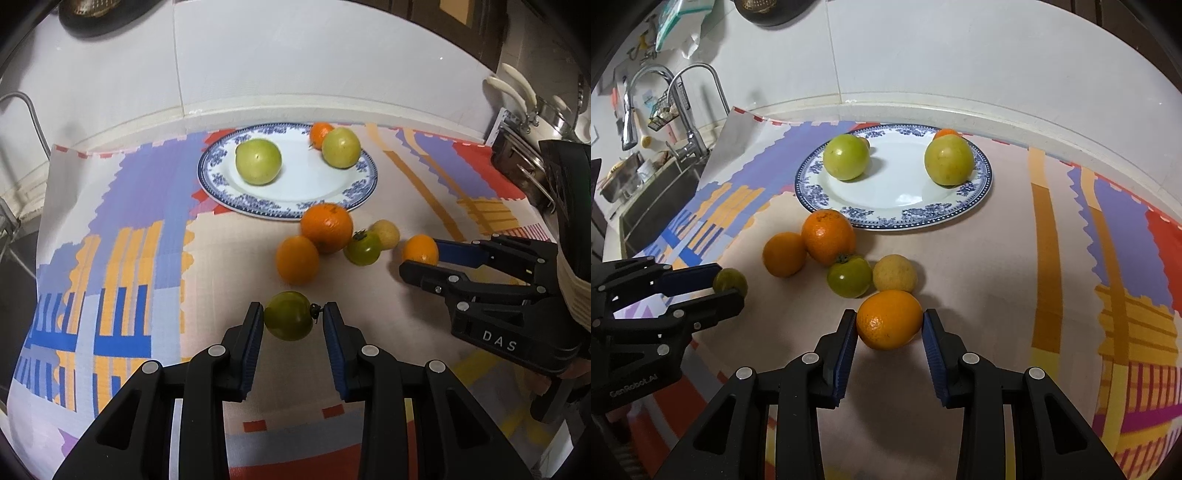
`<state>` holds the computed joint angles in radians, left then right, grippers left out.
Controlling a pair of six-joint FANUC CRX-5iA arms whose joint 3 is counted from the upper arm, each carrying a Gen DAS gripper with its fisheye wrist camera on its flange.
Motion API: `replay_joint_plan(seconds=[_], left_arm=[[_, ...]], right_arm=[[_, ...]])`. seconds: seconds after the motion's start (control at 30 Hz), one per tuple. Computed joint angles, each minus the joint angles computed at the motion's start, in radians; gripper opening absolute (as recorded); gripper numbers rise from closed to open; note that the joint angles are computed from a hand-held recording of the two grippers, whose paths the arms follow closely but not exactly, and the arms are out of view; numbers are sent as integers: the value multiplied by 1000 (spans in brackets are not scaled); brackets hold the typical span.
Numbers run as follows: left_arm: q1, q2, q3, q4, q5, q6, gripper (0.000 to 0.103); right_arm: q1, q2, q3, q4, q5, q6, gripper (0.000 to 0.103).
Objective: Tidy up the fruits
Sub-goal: 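Carry both fruits onto the plate and open both tools to release them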
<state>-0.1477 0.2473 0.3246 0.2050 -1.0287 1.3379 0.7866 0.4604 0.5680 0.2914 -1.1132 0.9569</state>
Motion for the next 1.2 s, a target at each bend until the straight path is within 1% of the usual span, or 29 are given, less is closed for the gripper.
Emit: replay_joint_plan(seconds=[0.23,0.63,0.9,1.2], left_arm=[[5,-32,-26,38,35,-39,33],[23,-74,-64,125,104,-155,33],[41,-78,-62,177,140,-237,33],[53,-44,-12,200,162,-301,33]], right_arm=[[21,-40,-37,26,24,-48,37],[61,-83,-72,142,64,-151,37],[74,-77,-59,209,82,-203,37],[69,-27,16,243,78,-215,37]])
